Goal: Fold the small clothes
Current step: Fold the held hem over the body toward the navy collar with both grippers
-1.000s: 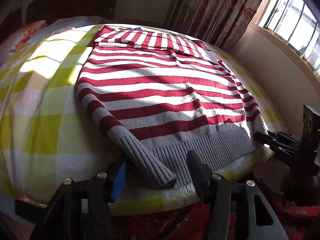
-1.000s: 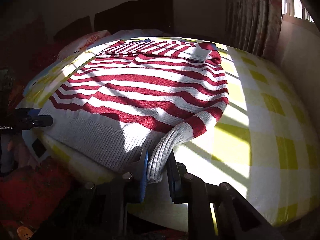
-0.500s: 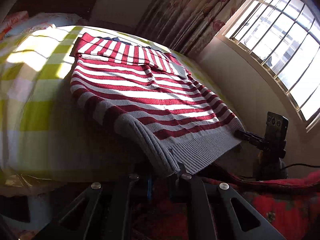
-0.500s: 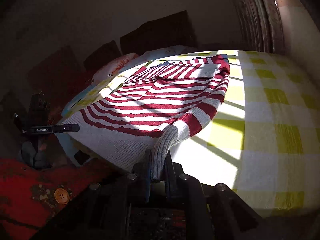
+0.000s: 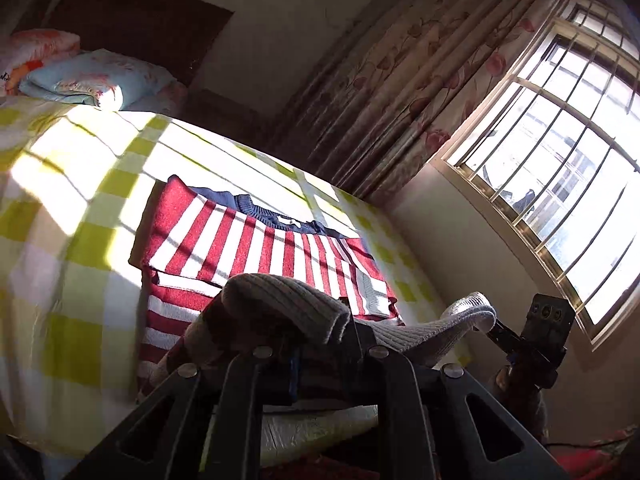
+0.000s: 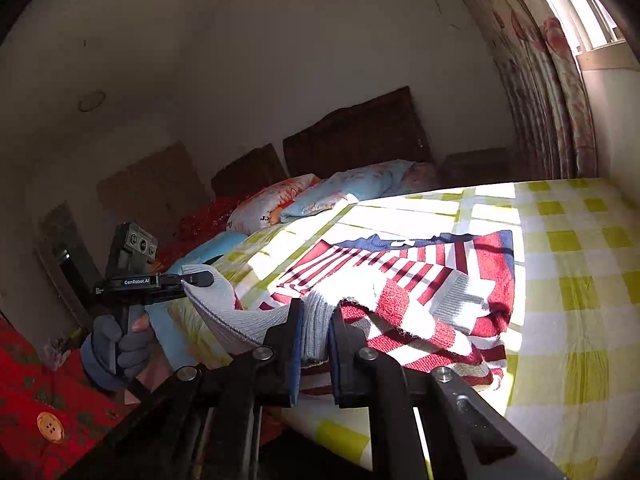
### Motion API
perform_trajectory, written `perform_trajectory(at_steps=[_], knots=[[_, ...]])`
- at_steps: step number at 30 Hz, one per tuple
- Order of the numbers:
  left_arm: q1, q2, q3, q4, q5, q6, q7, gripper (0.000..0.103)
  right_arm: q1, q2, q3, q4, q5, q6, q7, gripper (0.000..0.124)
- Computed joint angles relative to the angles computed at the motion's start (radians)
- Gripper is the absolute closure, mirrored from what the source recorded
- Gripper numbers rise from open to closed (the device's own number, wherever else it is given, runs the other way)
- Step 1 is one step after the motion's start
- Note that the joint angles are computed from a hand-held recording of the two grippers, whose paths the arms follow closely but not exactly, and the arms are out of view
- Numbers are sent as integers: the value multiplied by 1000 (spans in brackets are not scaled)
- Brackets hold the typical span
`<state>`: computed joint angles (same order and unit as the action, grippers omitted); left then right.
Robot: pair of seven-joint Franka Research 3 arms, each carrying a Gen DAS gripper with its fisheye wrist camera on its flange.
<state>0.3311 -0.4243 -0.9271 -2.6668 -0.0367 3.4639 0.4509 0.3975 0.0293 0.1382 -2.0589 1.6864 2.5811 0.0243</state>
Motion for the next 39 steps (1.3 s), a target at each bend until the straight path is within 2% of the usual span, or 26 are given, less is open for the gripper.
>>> perform_trajectory(at_steps=[1, 2, 4, 5, 7, 11, 12, 14, 16, 18, 22, 24, 25, 26, 27, 30, 33, 34, 36, 39], knots=[[40, 22, -14, 16, -5, -15, -14, 16, 14, 53, 11, 66, -23, 100, 57, 97], [92, 19, -48, 33, -2, -57, -44, 0, 34, 106, 22, 124, -101, 209, 151, 83], [219, -90, -181, 32, -66, -131, -95, 0, 54, 164, 31, 167, -273, 328, 312, 83], [246, -154, -214, 16, -75, -153, -131, 0, 53, 177, 41, 170, -297, 365, 332, 83], [243, -210, -223, -8, -62, -204, -165, 0, 40, 190, 53, 156, -353, 397, 356, 83], [214, -158, -183, -19, 24, -271, -146, 0, 34, 221, 50, 133, -549, 426, 496, 83], [216, -136, -179, -4, 53, -306, -132, 0, 28, 209, 55, 110, -579, 441, 493, 83], [231, -95, -184, 39, 108, -402, -111, 0, 72, 236, 18, 122, -761, 479, 584, 83], [263, -55, -207, 67, 154, -429, -111, 0, 167, 274, -92, 160, -1015, 451, 746, 83], [264, -22, -210, 76, 185, -428, -118, 0, 257, 330, -203, 236, -1237, 380, 880, 84], [266, -20, -224, 95, 249, -480, -148, 0, 302, 466, -270, 445, -1460, 231, 987, 88], [243, -19, -205, 89, 271, -491, -159, 0, 317, 539, -304, 557, -1541, 144, 1064, 96], [232, -19, -193, 82, 280, -491, -168, 0, 303, 563, -294, 594, -1551, 115, 1085, 106], [218, -22, -179, 74, 286, -493, -177, 0, 274, 568, -263, 596, -1529, 133, 1085, 116], [203, -24, -163, 64, 293, -493, -187, 0, 236, 556, -218, 564, -1483, 195, 1070, 116], [167, -25, -114, 29, 307, -480, -221, 0, 40, 506, 17, 451, -1301, 341, 970, 117], [147, -16, -76, 9, 326, -451, -259, 0, -72, 496, 138, 409, -1184, 368, 932, 117], [147, -13, -70, 7, 337, -439, -270, 0, -95, 502, 155, 416, -1156, 343, 931, 117], [164, -2, -72, 21, 374, -429, -282, 0, -104, 518, 150, 439, -1128, 302, 948, 117], [212, 30, -97, 72, 452, -470, -279, 0, -111, 534, 152, 461, -1100, 281, 938, 117]])
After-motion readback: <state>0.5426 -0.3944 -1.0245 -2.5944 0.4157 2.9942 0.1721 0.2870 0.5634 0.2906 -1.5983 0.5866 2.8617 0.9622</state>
